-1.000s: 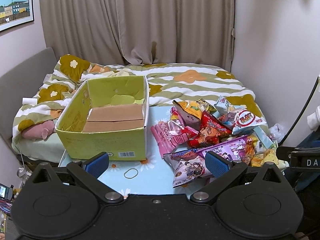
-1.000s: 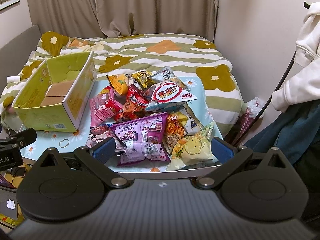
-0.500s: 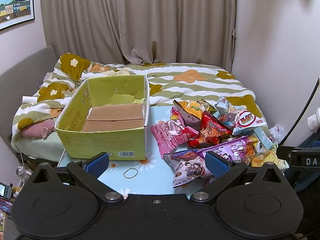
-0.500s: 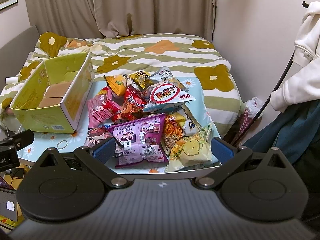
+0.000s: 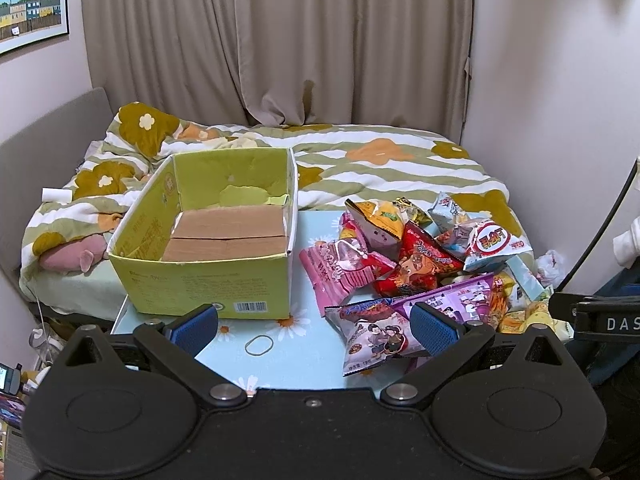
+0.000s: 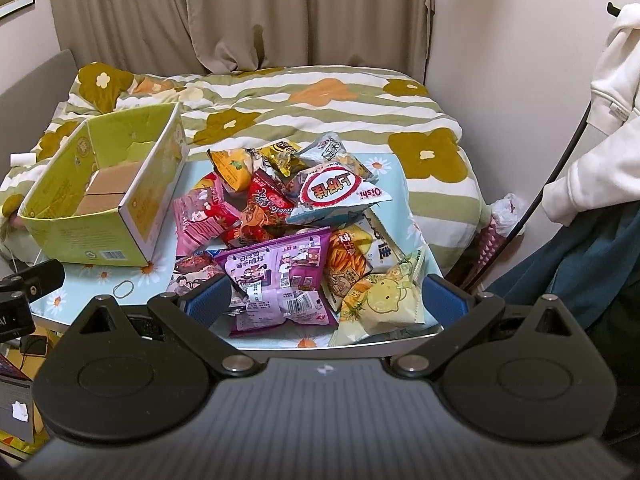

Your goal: Organize snacks

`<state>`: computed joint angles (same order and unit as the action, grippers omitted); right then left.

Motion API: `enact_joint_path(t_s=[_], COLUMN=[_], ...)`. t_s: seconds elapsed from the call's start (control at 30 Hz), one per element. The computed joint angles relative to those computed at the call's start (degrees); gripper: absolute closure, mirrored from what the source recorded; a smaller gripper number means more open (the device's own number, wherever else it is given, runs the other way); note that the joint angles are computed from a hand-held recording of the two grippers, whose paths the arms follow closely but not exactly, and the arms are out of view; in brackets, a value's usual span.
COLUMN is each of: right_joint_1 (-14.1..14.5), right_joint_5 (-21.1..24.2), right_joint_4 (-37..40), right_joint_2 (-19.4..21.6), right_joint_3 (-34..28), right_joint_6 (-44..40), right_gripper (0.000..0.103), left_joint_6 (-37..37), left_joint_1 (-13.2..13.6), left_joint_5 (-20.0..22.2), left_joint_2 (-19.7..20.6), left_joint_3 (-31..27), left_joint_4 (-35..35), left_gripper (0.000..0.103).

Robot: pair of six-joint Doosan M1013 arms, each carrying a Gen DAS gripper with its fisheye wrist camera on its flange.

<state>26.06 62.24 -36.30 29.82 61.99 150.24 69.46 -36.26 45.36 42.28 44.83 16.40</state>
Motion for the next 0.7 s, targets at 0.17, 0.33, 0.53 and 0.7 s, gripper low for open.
enact_joint_path(t_s=[0.17,0.33,0.53,0.7], right_joint_1=[0.05,0.03,-0.01,-0.14], right_joint_5=[-0.04,0.03,0.06,-1.27], right_joint_4=[-0.04,0.00,0.40,1.19], right_joint_2=[-0.03,0.10,0.47,0.32], right_joint_3=[0.02,-0.16,-0.70,-0.42], right_joint_6=[0.01,-0.07,-0.37,-1.98], right_gripper=[0.000,0.000,0.000,0.000], left_joint_6=[-0.10,0.50,0.96,1.59], left_joint_1=[-0.04,0.08,0.19,0.32], left_joint_5=[0.06,0.36,0.97,4.35], left_joint_2=[0.05,0.25,0.59,2.41], left_joint_3=[-0.09,-0.53,-1.28,-4.74], left_joint_4=[0.25,-1.00,-2.33,-3.78], left_gripper=[0.000,0.000,0.000,0.000])
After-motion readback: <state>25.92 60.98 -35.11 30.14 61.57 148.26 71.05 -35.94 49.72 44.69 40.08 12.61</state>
